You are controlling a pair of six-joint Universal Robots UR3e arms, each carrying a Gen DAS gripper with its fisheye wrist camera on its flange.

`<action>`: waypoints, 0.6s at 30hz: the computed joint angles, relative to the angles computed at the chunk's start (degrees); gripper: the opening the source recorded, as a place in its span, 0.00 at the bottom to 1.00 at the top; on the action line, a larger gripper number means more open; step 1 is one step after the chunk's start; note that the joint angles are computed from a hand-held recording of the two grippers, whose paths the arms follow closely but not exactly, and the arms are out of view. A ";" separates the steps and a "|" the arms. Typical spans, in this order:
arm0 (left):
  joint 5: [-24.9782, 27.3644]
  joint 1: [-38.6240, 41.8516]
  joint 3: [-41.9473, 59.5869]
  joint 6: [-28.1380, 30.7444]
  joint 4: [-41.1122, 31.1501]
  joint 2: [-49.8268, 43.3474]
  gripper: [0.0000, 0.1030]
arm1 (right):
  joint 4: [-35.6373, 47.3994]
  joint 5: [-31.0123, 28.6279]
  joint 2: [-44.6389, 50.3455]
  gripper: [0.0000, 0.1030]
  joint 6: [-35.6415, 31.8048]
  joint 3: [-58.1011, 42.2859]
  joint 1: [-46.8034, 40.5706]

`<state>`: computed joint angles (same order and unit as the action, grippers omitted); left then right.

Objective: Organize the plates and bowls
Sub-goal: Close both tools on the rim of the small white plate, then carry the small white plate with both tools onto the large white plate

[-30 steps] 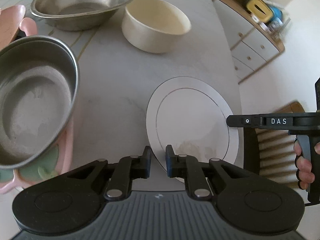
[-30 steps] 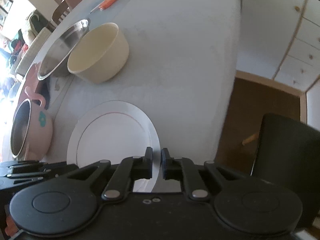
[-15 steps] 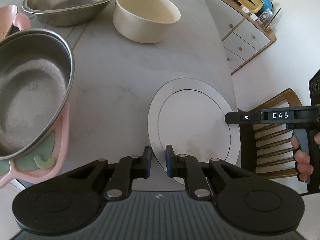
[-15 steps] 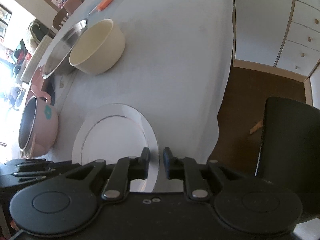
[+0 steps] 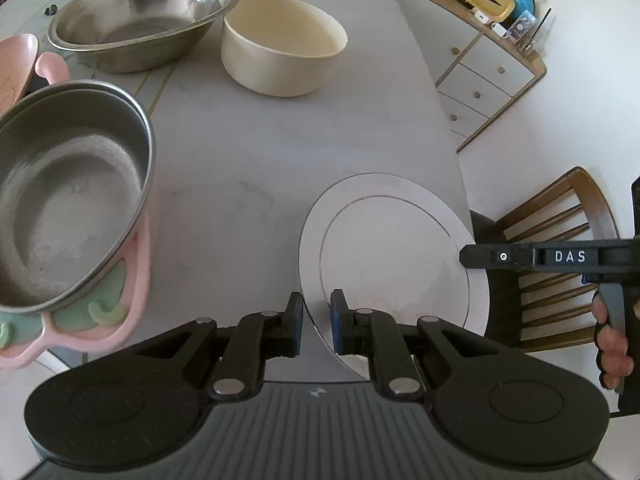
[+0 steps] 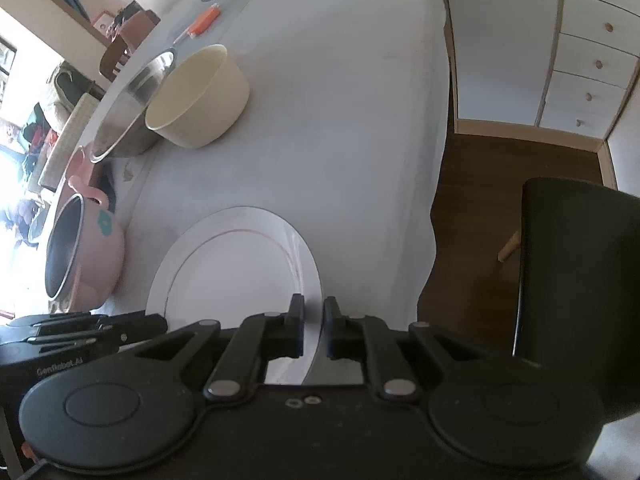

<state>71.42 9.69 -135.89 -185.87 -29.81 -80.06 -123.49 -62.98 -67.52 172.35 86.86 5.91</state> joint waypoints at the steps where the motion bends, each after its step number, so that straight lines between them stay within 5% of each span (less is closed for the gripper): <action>1: -0.63 0.64 -0.18 0.50 -1.15 1.00 0.12 | -0.86 0.01 -1.29 0.09 0.50 1.54 -0.02; 11: -5.40 6.98 -3.32 8.80 -15.29 16.10 0.12 | -4.48 -0.09 -12.72 0.08 7.00 12.82 0.52; 18: -10.07 16.57 -4.07 21.52 -34.00 30.85 0.12 | -8.49 -3.55 -19.03 0.08 15.42 18.58 5.23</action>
<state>61.35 26.26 -139.95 -164.35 -63.82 -49.21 -131.98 -66.53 -86.55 187.77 105.44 11.15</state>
